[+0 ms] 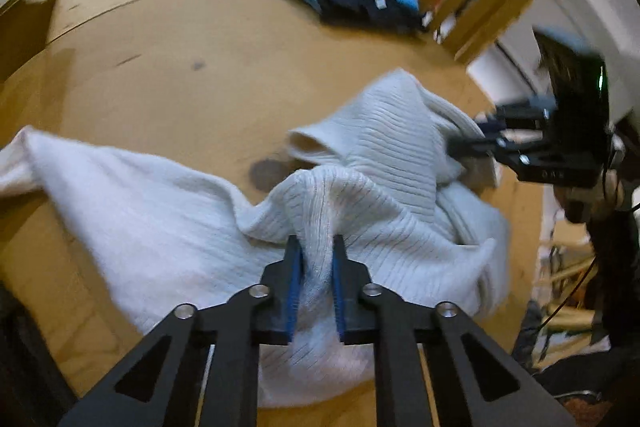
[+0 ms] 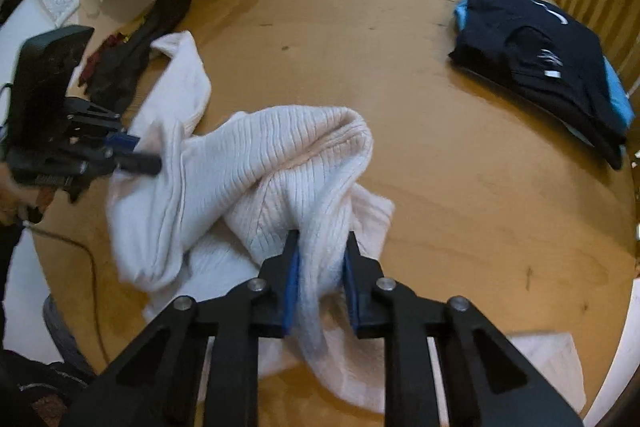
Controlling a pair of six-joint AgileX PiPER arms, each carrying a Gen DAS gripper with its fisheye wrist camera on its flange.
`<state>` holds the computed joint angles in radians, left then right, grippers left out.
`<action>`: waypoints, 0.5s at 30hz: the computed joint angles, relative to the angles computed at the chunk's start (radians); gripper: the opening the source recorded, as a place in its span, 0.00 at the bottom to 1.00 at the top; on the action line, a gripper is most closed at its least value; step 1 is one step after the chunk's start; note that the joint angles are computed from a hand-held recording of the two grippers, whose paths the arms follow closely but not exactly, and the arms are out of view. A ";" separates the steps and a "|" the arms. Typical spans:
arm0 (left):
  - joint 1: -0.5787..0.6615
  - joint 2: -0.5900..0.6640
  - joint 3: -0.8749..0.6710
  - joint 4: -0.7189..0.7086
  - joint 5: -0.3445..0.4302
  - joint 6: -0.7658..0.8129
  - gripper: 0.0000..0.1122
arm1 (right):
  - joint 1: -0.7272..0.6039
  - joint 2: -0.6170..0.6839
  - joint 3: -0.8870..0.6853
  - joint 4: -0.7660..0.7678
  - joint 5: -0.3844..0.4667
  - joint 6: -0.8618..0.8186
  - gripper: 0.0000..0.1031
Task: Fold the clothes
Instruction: 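Lower the sweater and open both grippers to spread it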
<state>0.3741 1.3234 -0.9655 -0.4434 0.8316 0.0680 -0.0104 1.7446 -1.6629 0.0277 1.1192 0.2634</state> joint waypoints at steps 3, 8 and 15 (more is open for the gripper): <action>0.102 -0.155 0.103 -0.038 0.007 0.021 0.08 | -0.007 -0.123 0.083 0.000 0.008 0.018 0.18; 0.336 -0.350 0.255 -0.008 0.141 0.066 0.09 | -0.047 -0.329 0.306 0.024 0.017 0.048 0.18; 0.203 -0.448 0.293 0.183 0.292 -0.139 0.20 | 0.026 -0.369 0.496 0.041 0.081 0.127 0.35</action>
